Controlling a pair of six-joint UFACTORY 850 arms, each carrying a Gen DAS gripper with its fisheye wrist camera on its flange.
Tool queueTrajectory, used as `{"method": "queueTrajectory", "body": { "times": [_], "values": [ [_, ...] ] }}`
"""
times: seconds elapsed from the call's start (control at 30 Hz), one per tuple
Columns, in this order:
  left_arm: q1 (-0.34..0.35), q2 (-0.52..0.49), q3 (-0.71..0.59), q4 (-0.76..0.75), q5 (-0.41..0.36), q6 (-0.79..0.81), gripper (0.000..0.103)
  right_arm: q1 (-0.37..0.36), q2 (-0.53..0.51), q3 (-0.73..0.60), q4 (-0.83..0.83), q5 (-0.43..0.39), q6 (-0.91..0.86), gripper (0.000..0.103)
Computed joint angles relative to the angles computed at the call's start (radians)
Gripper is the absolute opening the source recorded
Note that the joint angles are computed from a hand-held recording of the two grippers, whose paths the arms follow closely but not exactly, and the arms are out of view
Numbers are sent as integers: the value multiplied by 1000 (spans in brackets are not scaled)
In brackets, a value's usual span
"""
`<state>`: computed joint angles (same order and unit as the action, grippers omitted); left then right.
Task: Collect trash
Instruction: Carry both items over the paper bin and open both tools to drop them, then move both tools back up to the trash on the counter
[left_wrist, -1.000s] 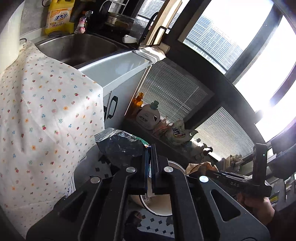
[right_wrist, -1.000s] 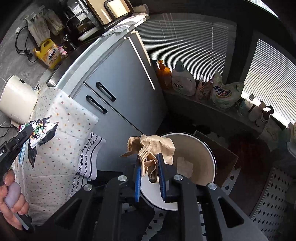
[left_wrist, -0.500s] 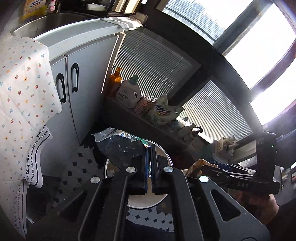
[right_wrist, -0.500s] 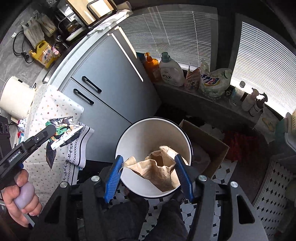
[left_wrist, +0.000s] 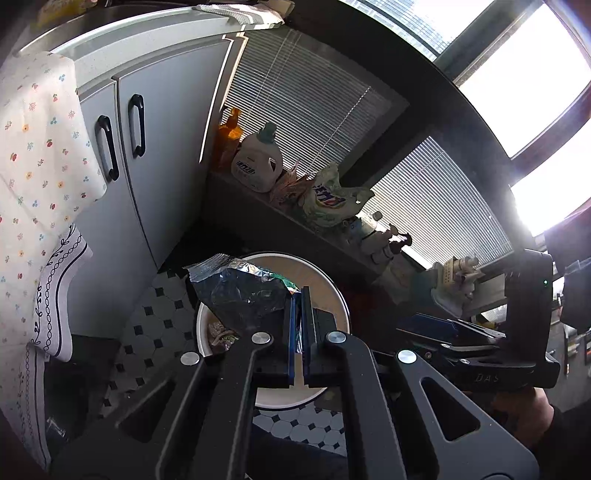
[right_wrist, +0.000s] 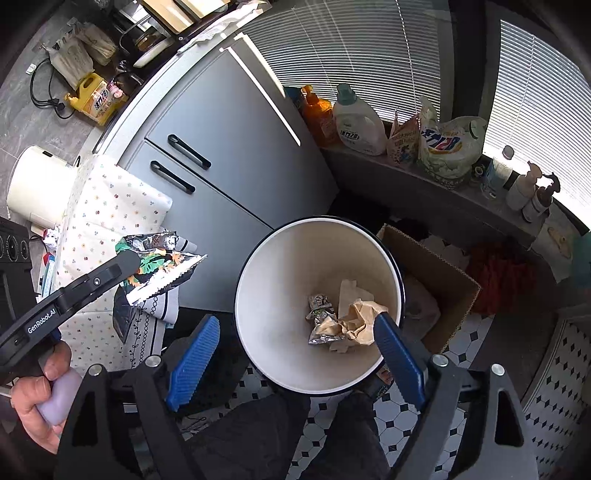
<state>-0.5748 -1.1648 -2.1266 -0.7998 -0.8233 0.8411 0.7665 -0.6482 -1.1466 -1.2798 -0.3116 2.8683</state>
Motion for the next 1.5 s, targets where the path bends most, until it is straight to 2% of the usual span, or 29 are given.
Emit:
{"method": "queueTrajectory", "body": {
  "times": [0.17, 0.4, 0.43, 0.47, 0.53, 0.67, 0.83, 0.97, 1.03, 1.27, 1.5],
  "values": [
    [-12, -31, -42, 21, -23, -22, 4, 11, 32, 45, 16, -18, 41, 89],
    [-45, -88, -132, 46, -106, -41, 4, 47, 107, 117, 130, -103, 25, 89],
    [-48, -104, -160, 45, -132, -48, 8, 51, 114, 124, 138, -113, 31, 89],
    [-50, -118, -186, 43, -157, -54, 16, 55, 121, 131, 142, -122, 39, 89],
    [-53, -121, -194, 36, -163, -43, 29, 60, 130, 139, 148, -137, 52, 89],
    [-52, -128, -213, 33, -186, -39, 40, 65, 138, 140, 152, -156, 62, 89],
    [-34, -122, -223, 51, -178, -50, 42, 62, 132, 121, 132, -167, 69, 89],
    [-9, -86, -188, 38, -136, -32, 60, 51, 116, 82, 130, -170, 35, 91],
    [6, -72, -181, 40, -120, -30, 63, 44, 105, 56, 126, -175, 13, 93],
    [74, -23, -152, 26, -37, -32, 84, 9, 59, -62, 117, -187, -104, 95],
    [149, 2, -163, 25, 35, -63, 90, -27, -29, -255, 171, -197, -326, 95]
  ]
}}
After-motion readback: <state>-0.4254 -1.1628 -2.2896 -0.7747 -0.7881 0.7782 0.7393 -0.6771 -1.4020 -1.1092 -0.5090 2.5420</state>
